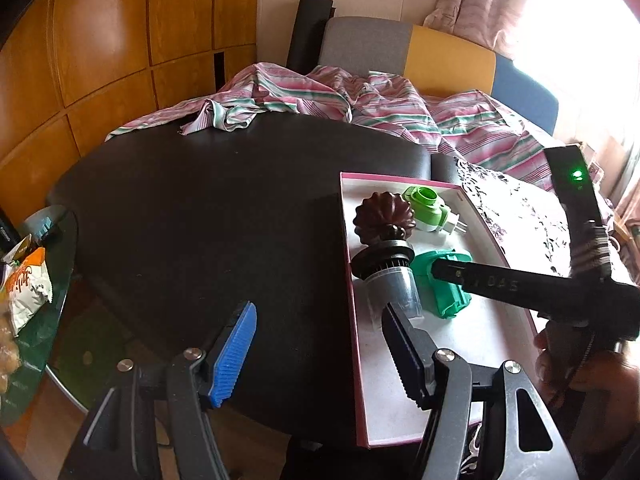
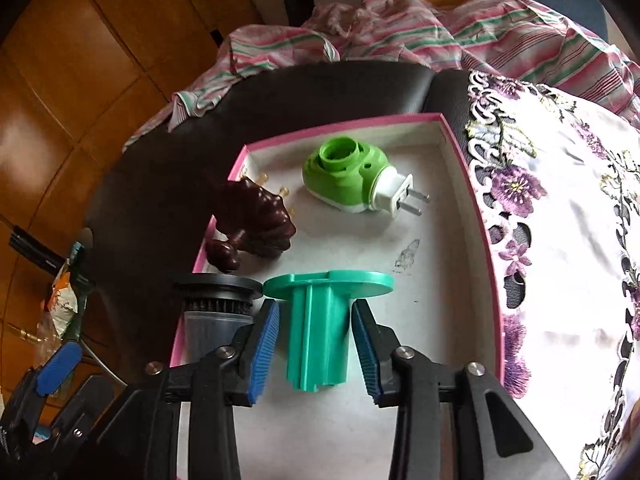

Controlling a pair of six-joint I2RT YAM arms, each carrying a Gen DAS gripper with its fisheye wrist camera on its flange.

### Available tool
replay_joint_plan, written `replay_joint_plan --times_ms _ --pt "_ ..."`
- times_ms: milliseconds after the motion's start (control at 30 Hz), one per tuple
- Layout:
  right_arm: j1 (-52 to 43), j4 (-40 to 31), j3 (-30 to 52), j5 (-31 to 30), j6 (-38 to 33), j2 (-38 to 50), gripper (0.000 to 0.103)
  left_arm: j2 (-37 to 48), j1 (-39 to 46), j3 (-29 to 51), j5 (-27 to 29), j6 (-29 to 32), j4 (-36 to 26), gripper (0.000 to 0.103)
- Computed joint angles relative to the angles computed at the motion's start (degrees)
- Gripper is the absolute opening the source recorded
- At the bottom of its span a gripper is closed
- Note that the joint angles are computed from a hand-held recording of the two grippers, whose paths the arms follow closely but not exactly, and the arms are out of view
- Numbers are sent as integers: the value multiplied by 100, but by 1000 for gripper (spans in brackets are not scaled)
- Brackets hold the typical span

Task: Organize rigid objects
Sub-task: 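Lower the teal stand into the tray and open the right tool, then move both tools back over the objects on the cloth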

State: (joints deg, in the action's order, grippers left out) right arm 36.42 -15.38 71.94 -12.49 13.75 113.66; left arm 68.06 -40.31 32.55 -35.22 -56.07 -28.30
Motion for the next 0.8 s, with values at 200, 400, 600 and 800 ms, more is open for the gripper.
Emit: replay_joint_plan --times_ms 200,400,600,800 --pt "14 167 -314 167 18 -388 38 -15 -102 54 -84 -47 -106 66" --pt "-74 164 -451 236 -44 -698 38 27 -208 133 -142 -80 -163 66" --pt "-132 209 -686 323 -133 -973 38 59 -345 226 -257 -100 -266 66" --pt "-301 235 -973 335 -282 -1291 38 101 -441 309 -304 -116 -335 66"
